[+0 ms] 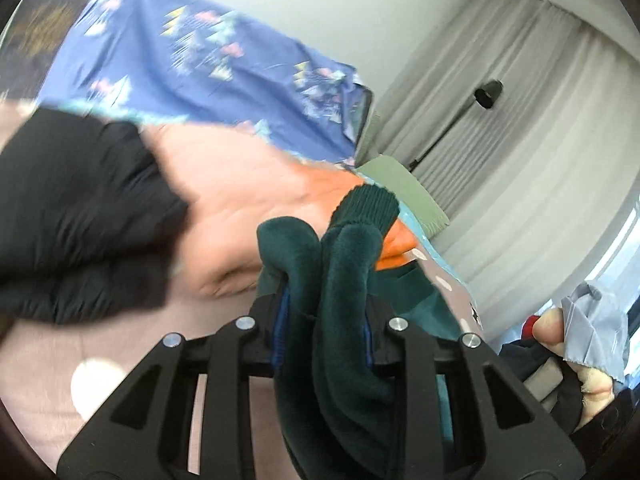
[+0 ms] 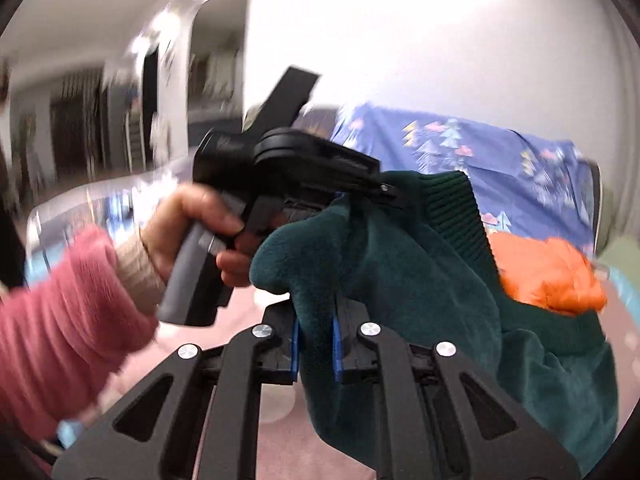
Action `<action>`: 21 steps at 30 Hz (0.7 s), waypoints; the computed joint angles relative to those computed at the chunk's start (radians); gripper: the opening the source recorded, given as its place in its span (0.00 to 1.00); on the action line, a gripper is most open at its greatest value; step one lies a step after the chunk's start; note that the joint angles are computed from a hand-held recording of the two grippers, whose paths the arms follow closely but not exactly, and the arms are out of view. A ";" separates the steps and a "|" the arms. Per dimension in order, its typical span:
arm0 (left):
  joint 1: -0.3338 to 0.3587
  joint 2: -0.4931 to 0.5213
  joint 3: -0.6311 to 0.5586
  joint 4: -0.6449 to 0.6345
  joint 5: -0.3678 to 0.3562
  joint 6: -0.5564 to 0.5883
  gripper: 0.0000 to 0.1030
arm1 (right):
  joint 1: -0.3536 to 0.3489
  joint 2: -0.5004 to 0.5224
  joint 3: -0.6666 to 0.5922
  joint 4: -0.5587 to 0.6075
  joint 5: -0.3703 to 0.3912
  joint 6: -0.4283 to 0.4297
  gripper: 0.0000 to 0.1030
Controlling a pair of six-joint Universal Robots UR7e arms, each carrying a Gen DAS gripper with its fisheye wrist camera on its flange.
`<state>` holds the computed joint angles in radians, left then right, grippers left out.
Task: Fold large clothes
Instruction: 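Lift the green bundle with both grippers and fold it in half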
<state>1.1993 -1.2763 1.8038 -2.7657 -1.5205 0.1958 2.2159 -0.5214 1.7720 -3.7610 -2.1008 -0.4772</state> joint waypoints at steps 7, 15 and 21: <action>-0.282 0.115 -0.053 0.034 0.257 0.019 0.27 | -0.124 -0.268 0.288 -0.214 0.200 0.214 0.11; -0.421 0.443 -0.165 0.026 0.426 0.089 0.31 | -0.391 -0.430 0.595 -0.444 0.381 0.436 0.11; -0.377 0.562 -0.184 -0.025 0.245 0.089 0.43 | -0.580 -0.384 0.726 -0.621 0.462 0.503 0.11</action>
